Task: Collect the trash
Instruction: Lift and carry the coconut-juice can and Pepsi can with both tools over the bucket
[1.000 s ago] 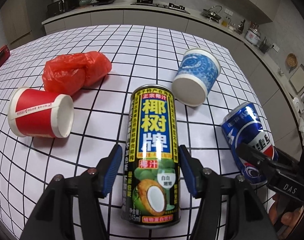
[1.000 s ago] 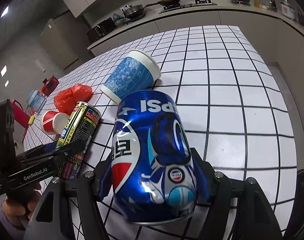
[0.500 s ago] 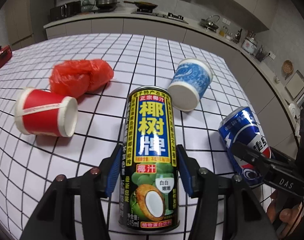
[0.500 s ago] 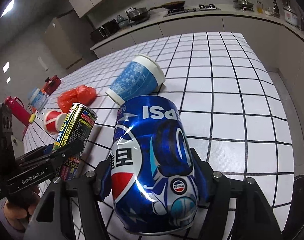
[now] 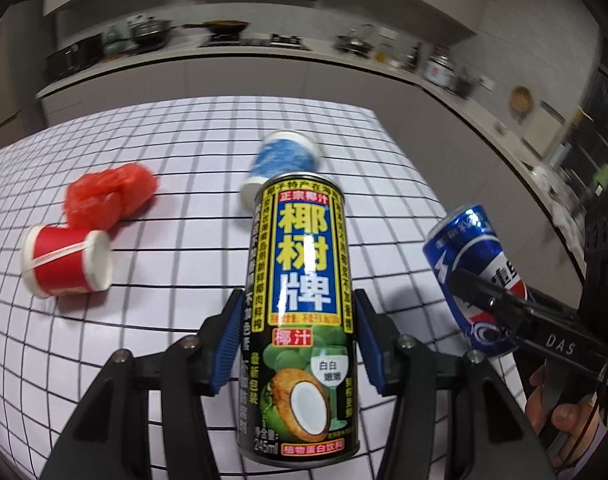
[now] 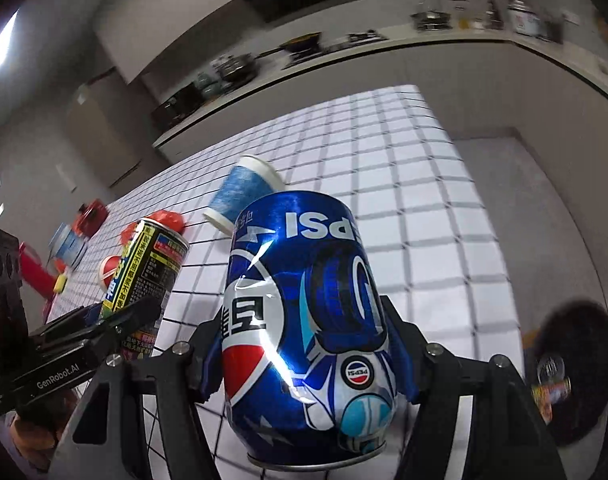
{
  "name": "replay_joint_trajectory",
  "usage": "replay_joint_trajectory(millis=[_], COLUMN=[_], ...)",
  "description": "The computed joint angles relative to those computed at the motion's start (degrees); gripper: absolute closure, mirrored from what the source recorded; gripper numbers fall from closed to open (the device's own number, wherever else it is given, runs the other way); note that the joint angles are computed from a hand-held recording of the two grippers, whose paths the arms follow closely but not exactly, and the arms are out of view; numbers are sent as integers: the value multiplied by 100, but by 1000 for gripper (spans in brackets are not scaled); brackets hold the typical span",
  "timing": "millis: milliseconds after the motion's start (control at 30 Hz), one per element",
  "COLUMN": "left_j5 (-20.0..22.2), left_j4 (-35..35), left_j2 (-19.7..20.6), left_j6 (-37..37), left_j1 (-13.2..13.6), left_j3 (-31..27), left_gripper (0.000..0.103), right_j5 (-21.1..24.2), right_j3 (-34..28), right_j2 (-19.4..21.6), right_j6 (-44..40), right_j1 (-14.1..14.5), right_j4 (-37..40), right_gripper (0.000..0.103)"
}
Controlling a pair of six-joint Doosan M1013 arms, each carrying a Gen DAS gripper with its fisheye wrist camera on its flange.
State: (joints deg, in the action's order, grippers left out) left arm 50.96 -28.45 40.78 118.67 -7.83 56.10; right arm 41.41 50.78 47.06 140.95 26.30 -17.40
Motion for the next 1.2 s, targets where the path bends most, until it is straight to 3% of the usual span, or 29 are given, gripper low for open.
replay_joint_trajectory(millis=[300, 567, 733, 867, 1200], left_j5=[172, 250, 284, 463, 593], left_j4=[-728, -913, -859, -638, 502], left_j2=[-208, -412, -456, -335, 121], left_j6=[1087, 1414, 1273, 760, -749], left_j1=[-103, -435, -850, -1264, -2010], left_j3=[376, 652, 747, 630, 247], left_gripper=[49, 49, 49, 49, 49], right_j5=[319, 185, -65, -218, -758], right_j3=[955, 1951, 2879, 3559, 4139], right_j2=[-585, -1210, -1763, -2135, -2188], right_j6=[1721, 2702, 3154, 3109, 1392], right_j1=[271, 224, -49, -436, -1279], right_j4=[-1232, -1899, -2167, -2019, -657], right_gripper=[35, 35, 35, 35, 34])
